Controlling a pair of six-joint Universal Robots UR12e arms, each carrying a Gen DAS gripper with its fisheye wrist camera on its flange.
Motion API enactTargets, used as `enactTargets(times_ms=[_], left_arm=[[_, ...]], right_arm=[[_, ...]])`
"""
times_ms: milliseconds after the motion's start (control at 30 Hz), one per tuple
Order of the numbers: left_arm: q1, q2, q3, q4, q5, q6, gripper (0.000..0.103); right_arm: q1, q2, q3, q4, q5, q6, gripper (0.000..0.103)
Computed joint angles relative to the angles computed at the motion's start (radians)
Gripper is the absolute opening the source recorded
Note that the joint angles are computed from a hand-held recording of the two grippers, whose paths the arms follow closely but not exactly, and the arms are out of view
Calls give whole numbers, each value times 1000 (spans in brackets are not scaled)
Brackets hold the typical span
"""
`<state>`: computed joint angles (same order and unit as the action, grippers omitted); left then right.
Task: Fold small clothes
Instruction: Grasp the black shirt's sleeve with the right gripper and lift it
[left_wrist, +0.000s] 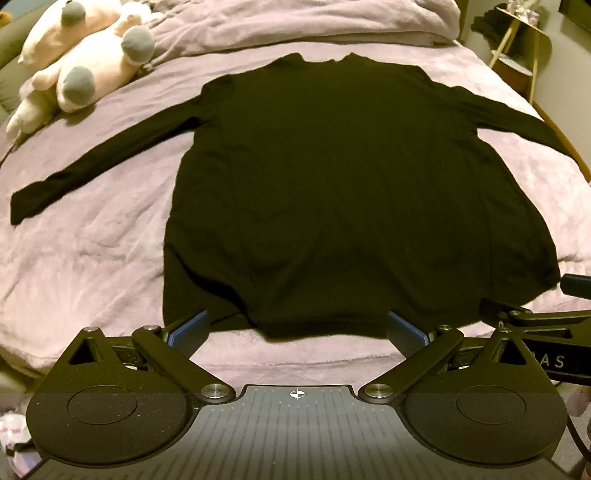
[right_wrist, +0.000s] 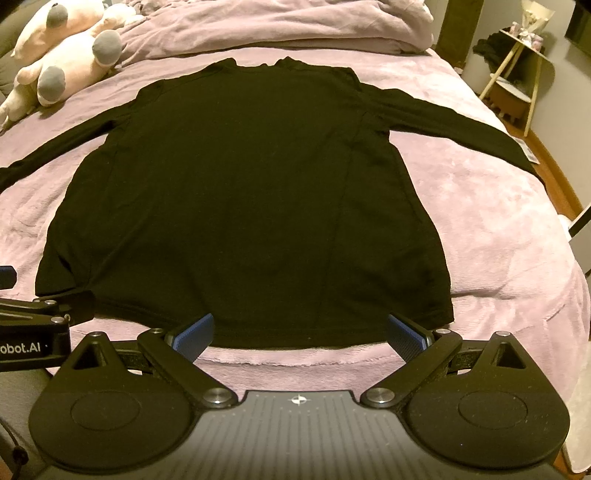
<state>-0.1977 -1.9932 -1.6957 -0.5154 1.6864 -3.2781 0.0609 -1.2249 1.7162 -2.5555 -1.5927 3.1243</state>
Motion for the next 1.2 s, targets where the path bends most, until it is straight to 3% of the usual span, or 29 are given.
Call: enactTargets(times_ms=[433,567,667,767,833,900,1000,1133,1200], left_arm=[[4,-16,23,-41,-22,-2,103],[6,-28,38,-57,-32,-6,103],[7,-42,56,-59,-30,0,103],[18,-67,76,-27,-34,-25,103],[24,-90,96,-3,-29,-44,103],[28,-120,123,11,-7,-64,103],[31,-154,155,27,35,-105,103],[37,-193,192,6,82,-176,103],[37,-205,208,-27,93,-192,103]], right_arm=[[-15,13,-7,11,48,3,99],[-39,20,0,-14,129,9,99],[-77,31,18,-88,238,45,99],[-131,63,57,-319,335,135,99],[-163,98,56,-451,348,191,99],[-193,131,16,-445,341,249,99],[-242,182,-71,-356,332,345,99],[-308,272,-141,-512,343,580,97],[-340,322,-185,-564,352,727,84]])
